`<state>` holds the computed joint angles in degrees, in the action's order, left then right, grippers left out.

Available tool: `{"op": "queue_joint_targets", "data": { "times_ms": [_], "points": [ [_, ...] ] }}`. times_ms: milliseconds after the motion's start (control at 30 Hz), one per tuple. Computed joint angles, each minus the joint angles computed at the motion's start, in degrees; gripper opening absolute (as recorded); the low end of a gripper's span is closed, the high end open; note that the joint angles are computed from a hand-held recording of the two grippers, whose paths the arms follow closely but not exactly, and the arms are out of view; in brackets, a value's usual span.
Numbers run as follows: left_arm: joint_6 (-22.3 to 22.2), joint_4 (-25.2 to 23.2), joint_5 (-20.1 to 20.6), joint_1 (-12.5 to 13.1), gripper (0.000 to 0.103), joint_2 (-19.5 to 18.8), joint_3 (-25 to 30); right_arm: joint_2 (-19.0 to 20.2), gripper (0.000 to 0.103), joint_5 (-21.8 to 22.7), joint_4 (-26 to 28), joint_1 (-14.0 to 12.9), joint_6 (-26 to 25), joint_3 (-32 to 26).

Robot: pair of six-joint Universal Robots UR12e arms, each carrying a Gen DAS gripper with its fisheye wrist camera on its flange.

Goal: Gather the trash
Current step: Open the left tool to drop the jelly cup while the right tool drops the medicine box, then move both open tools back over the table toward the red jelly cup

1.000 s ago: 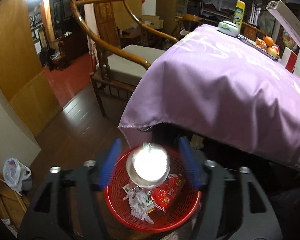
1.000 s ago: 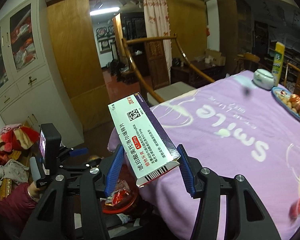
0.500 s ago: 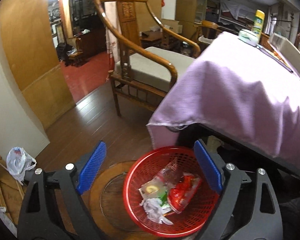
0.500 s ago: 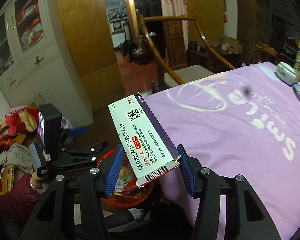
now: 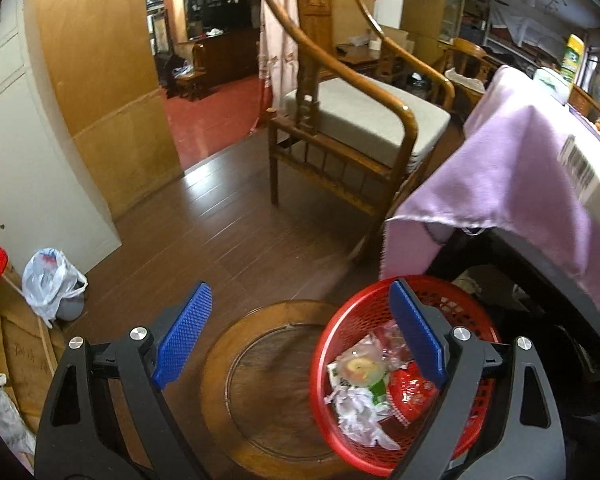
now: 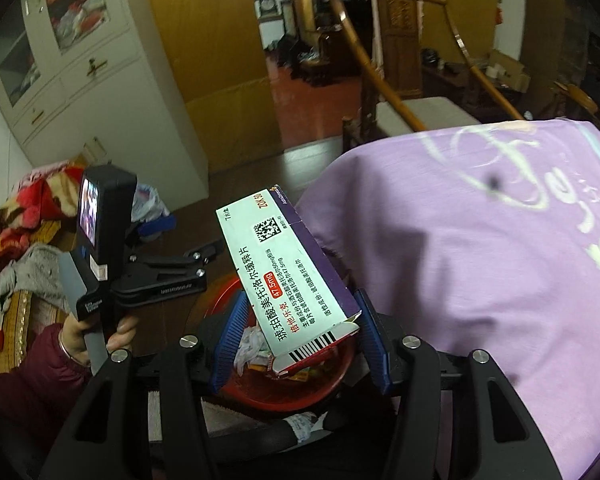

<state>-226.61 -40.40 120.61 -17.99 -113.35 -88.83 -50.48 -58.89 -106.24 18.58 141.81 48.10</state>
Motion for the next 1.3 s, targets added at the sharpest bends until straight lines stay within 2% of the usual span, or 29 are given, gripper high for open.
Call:
{"op": "queue_joint_targets", "data": {
  "times_ms": [233,533,600,633,667,733,1233,1300],
  "points": [
    [-2.1,-0.08,-0.35,0.55,0.087,0.98,-1.59,1.65,0.054,-1.05,3.69,1.34,-2.55,-2.13],
    [-3.08,-0.51,-0.81,1.04,0.087,1.36,-2.33,2.59,0.054,-2.82,5.28,2.44,-3.65,-2.91],
    [-3.25,-0.55,-0.95,1.11,0.087,1.37,-2.32,2.95,0.056,-3.32,5.91,2.66,-3.53,-3.35],
    [-3.31,-0.45,-1.04,1.14,0.087,1.4,-2.36,3.18,0.063,-3.56,6.45,2.73,-3.33,-3.68],
    [-3.34,-0.43,-1.01,1.14,0.088,1.36,-2.27,3.4,0.065,-3.71,7.14,2.83,-2.92,-4.12],
    [-3.23,-0.36,-0.82,1.1,0.089,1.28,-2.11,3.71,0.065,-3.48,7.99,2.7,-1.85,-4.68],
    [-1.1,0.9,0.73,0.24,0.09,0.7,-0.55,0.4,0.065,-2.08,2.22,1.0,0.81,0.6],
    [-0.7,1.21,1.14,0.09,0.09,0.7,-0.38,0.71,0.065,-1.74,2.21,0.86,1.25,-0.06]
  ]
}}
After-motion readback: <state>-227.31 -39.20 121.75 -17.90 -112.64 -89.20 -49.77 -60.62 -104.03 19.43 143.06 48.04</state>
